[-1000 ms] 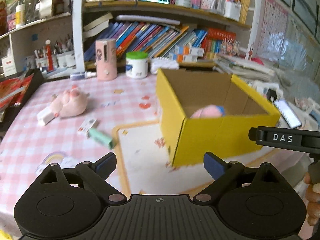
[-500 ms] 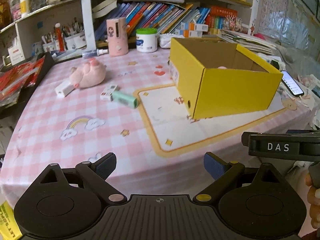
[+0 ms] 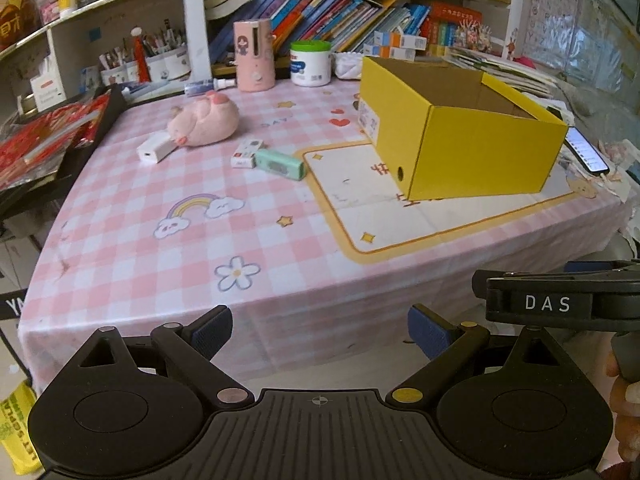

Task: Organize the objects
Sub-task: 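Lift both open grippers out of the box and pull back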

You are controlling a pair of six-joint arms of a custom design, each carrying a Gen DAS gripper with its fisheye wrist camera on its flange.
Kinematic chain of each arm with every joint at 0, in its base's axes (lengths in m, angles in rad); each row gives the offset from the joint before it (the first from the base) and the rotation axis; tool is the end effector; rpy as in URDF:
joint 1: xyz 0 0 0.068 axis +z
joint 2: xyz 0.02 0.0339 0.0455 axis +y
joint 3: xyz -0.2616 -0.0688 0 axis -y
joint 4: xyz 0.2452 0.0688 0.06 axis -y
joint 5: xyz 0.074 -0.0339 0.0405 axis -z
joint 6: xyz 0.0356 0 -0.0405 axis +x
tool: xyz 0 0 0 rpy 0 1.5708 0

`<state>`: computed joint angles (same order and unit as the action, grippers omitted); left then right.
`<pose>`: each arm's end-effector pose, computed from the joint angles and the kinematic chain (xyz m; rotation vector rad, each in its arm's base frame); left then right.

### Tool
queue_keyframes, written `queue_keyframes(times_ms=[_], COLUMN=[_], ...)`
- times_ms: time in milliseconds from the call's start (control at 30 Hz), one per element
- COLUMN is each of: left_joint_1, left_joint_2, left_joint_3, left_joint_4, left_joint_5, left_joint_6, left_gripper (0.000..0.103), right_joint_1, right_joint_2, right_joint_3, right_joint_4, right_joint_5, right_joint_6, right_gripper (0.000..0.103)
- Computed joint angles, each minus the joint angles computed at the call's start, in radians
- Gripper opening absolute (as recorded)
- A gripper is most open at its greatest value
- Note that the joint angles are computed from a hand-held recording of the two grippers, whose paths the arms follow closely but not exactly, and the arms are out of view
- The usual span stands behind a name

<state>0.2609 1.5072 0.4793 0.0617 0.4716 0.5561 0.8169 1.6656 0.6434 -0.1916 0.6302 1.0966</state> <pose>0.2375 0.0467 0.1086 0.5307 2.3470 -0.2318 0.1931 0.1750 0.0997 0.4798 2.3841 -0.0980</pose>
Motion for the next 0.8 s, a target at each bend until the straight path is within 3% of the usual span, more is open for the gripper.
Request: queue_keyframes(times_ms=[800], left_joint_1=[0.235], left_joint_2=[0.064], left_joint_3=[0.078], left_joint_4=[-0.035], left_joint_5=[0.071], left_joint_6=[0.056], left_gripper=[0.096], right_joint_1=[0.072], right_joint_2=[0.157], right_joint_3=[0.219], right_joint_4=[-0.021], right_joint_5=[-0.018], right_joint_6=[-0.109], right_gripper=[0.099])
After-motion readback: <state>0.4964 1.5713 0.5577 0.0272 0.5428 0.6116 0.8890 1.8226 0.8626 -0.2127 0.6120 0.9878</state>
